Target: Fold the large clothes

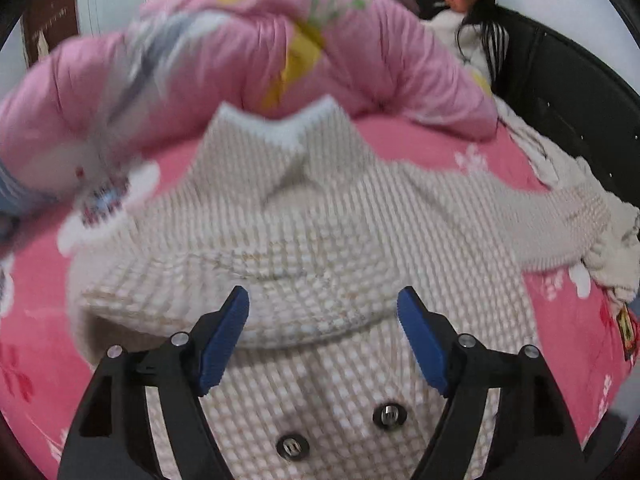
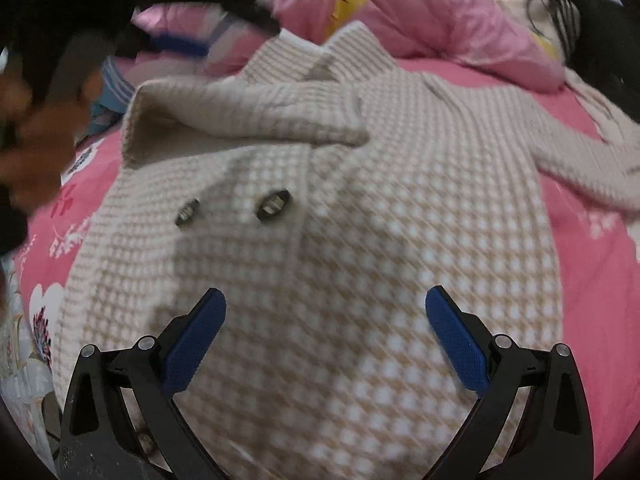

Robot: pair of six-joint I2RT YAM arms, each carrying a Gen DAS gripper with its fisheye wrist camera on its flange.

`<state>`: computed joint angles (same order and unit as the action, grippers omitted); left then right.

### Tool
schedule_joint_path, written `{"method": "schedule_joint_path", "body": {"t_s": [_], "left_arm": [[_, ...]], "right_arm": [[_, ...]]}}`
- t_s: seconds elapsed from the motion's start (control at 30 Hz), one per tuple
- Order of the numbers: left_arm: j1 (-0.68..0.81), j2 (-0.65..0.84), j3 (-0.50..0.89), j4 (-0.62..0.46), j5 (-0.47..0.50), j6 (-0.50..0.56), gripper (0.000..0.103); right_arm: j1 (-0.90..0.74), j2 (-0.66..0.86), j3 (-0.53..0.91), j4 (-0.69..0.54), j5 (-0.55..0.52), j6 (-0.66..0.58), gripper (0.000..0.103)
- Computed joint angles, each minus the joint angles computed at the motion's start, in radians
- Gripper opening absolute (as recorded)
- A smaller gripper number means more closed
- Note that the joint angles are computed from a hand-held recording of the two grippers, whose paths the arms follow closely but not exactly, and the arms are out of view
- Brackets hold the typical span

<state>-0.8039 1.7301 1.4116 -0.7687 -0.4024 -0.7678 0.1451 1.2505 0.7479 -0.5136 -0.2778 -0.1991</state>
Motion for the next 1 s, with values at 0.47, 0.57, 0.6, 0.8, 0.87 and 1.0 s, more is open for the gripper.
{"method": "schedule_joint_path", "body": {"t_s": [0.47, 0.57, 0.6, 0.8, 0.87, 1.0], "left_arm": [[-0.129, -0.545, -0.477, -0.325, -0.230, -0.311, 0.088], [-0.088, -0.617, -0.596, -0.284, -0.208, -0.333, 0.088], [-0.063, -0.642, -0.640, -0.245, -0.204, -0.323, 0.088], [0.098, -0.607, -0.734, -0.055, -0.189, -0.184, 0.088], [0.145, -0.555, -0.741, 0.016, -0.174, -0.138, 0.088], [0.184, -0.515, -0.772, 0.096, -0.153, -0.106, 0.088]], "right_arm": [[-0.202, 0.173, 0.340, -0.390, -0.351, -0.143, 0.096], [-0.173, 0.350, 0.528, -0.426, -0.384, -0.060, 0.096], [-0.154, 0.406, 0.587, -0.427, -0.379, -0.024, 0.096], [-0.069, 0.737, 0.896, -0.416, -0.356, 0.182, 0.087], [-0.051, 0.830, 0.984, -0.407, -0.330, 0.229, 0.079], [-0.024, 0.938, 1.083, -0.419, -0.266, 0.257, 0.066]]}}
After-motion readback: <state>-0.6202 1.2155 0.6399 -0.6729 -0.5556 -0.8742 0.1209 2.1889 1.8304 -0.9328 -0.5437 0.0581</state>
